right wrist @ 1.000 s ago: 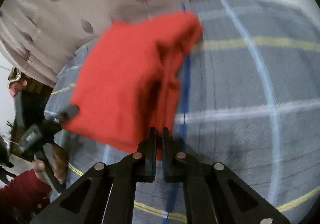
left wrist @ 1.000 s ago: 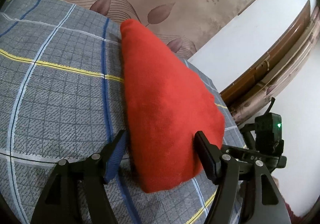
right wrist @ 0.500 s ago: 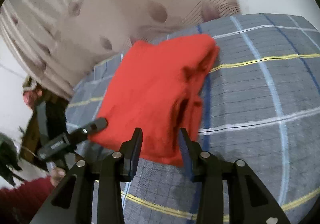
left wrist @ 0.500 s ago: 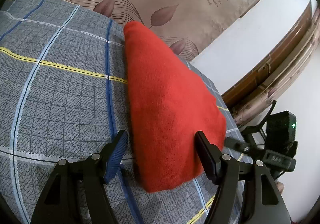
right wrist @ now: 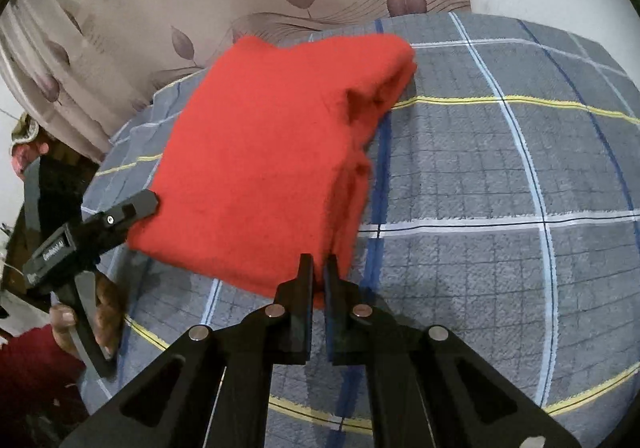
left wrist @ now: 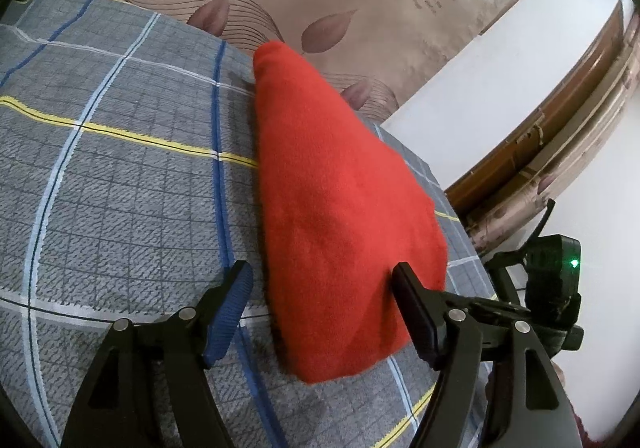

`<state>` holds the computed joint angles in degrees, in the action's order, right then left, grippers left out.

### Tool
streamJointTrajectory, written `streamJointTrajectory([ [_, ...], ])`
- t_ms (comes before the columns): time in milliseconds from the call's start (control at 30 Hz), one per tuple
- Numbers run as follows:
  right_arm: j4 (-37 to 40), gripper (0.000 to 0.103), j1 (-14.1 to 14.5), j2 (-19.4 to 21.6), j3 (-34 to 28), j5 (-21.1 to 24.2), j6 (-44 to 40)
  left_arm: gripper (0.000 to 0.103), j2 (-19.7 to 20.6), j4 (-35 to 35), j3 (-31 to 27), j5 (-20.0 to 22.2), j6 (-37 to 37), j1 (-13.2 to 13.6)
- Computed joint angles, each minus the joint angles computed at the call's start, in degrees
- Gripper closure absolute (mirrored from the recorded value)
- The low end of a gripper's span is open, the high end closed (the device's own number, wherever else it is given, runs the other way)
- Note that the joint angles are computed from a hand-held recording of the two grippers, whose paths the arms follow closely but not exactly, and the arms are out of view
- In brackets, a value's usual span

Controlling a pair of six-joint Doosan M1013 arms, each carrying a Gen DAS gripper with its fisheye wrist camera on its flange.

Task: Fold small clothes
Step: 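Open the right gripper and release the folded red sweater bundle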

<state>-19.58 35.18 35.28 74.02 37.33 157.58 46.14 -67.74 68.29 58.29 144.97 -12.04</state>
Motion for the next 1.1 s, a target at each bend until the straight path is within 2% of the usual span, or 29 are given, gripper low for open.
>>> streamJointTrajectory([
  [67,-1.41,0.096,-0.03,-0.41,1.08,-0.96,1.89,0.031,-0.07,0.32,0.08,-0.33,-0.17,-0.08],
  [100,-2.32,0.082,0.13,-0.32,0.97,-0.23,2.62,0.031,-0.15,0.60,0.15,-0.56,-0.20,-0.14],
  [133,-3.76,0.080,0.34,-0.34,1.13,-0.25,3.75,0.031,-0.25,1.02,0.21,-0.89,-0.27,-0.24],
  [467,-6.86,0.079,1.04,0.51,-0.14,1.94,5.82,0.031,-1.42,3.75,1.34,-4.35,-0.42,-0.90],
  [667,-9.55,0.078,1.60,0.80,-0.47,3.34,8.02,0.031,-2.91,5.99,3.18,-9.34,-0.74,-1.62],
  [933,-11.64,0.065,2.24,1.44,-1.50,5.89,8.24,0.030,-4.40,9.70,5.00,-15.30,-1.58,-2.56],
  [1100,-12.25,0.056,2.62,2.10,-2.55,7.74,7.03,0.026,-5.48,11.76,6.37,-19.34,-1.81,-3.27],
])
